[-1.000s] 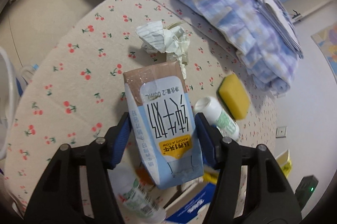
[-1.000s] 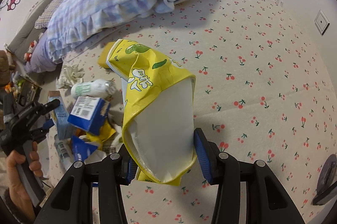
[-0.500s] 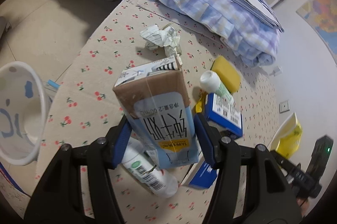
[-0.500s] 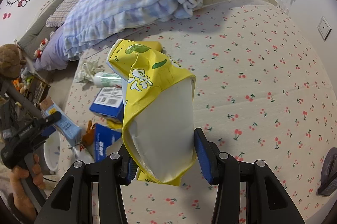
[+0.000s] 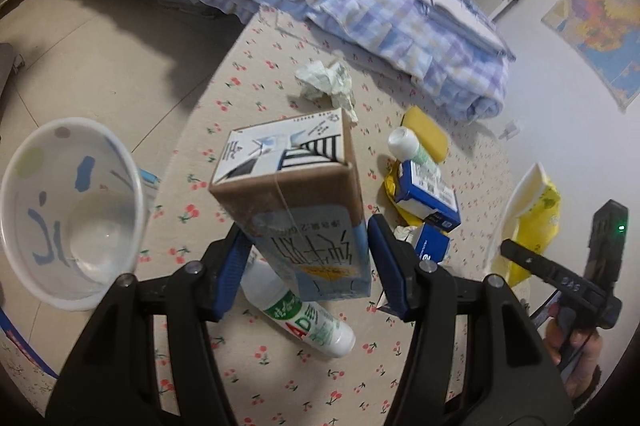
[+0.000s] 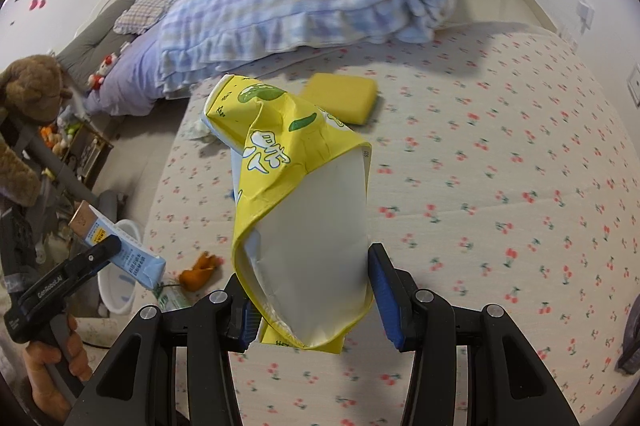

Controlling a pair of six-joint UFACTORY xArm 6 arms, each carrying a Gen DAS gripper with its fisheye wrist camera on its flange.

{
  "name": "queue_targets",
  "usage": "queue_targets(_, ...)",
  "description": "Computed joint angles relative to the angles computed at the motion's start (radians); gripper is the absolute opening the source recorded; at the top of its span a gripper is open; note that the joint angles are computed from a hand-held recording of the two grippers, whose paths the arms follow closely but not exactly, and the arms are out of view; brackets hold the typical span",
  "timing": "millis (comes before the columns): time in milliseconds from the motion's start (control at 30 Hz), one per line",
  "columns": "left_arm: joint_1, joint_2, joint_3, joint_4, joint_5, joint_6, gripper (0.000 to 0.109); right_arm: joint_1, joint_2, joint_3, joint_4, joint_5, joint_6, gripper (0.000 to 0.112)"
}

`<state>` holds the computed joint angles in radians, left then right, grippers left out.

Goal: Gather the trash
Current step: 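Carry the milk carton into the white bin and open the left tool while right carries the yellow pack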

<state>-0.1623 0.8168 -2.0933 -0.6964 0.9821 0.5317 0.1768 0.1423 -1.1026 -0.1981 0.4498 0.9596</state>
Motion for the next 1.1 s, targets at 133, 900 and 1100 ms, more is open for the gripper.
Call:
queue_targets(133, 0.036, -0.023, 0.027, -0.057, -0.018, 0.031, 0.060, 0.031, 0.066, -0.087, 0.006, 0.019, -0.016, 0.049)
queue_targets(900, 0.221, 0.188, -0.226, 0.135, -0.041, -0.147, 0.060, 0.222, 0.608, -0.850, 0.165, 0.234, -0.233, 0.049)
queue_targets(1100, 0.225, 0.267, -0.368, 0.209, 0.019, -0.231, 0.076, 0.245, 0.776, -1.118, 0.193, 0.321, -0.258, 0.049)
